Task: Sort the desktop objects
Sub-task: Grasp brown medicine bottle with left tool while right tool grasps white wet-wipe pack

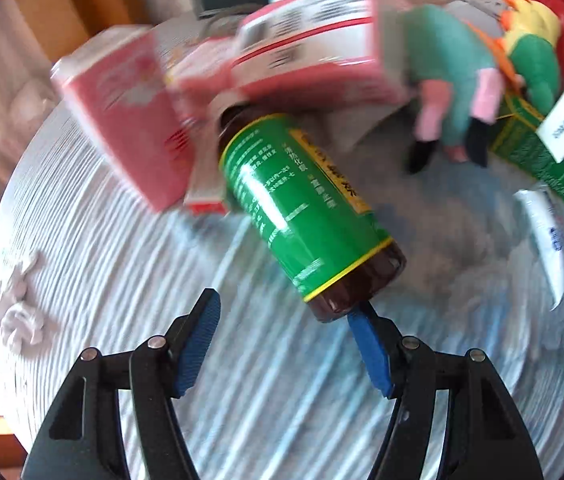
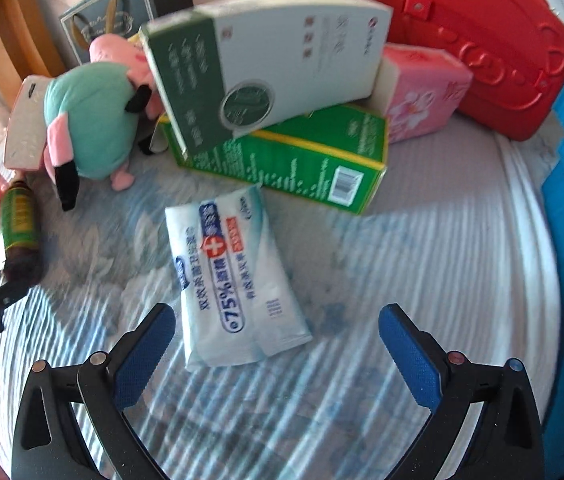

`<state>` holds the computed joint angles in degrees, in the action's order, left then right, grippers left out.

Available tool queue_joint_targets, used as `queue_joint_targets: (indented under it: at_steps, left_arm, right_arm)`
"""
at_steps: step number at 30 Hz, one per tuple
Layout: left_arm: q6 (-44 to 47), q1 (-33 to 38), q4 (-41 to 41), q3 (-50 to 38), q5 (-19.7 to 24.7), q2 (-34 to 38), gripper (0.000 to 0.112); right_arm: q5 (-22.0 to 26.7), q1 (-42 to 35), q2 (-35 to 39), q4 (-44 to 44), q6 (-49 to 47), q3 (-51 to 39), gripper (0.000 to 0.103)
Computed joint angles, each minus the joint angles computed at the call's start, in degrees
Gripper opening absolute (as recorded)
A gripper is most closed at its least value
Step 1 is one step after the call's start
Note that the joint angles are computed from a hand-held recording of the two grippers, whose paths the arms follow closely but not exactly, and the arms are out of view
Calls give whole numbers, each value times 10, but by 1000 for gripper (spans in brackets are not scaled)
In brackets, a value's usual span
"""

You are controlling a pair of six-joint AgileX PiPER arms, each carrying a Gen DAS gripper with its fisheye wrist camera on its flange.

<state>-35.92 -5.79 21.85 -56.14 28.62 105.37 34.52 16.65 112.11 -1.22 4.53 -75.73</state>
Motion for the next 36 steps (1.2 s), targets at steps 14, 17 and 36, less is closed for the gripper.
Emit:
queue_joint_targets:
  at_steps: [14,17,36]
  left_arm:
    - [88,56,-55,34,32,-124,65]
    - [145,59,-114,-6,58,-101,65]
    - [123,36,-47,37,73,-155,65]
  right_arm:
    - [35,13,16,2,-2,-19,103]
    - [43,11,20,1,-5,-28,103]
    - [64,-3,25,23,-33,-39,103]
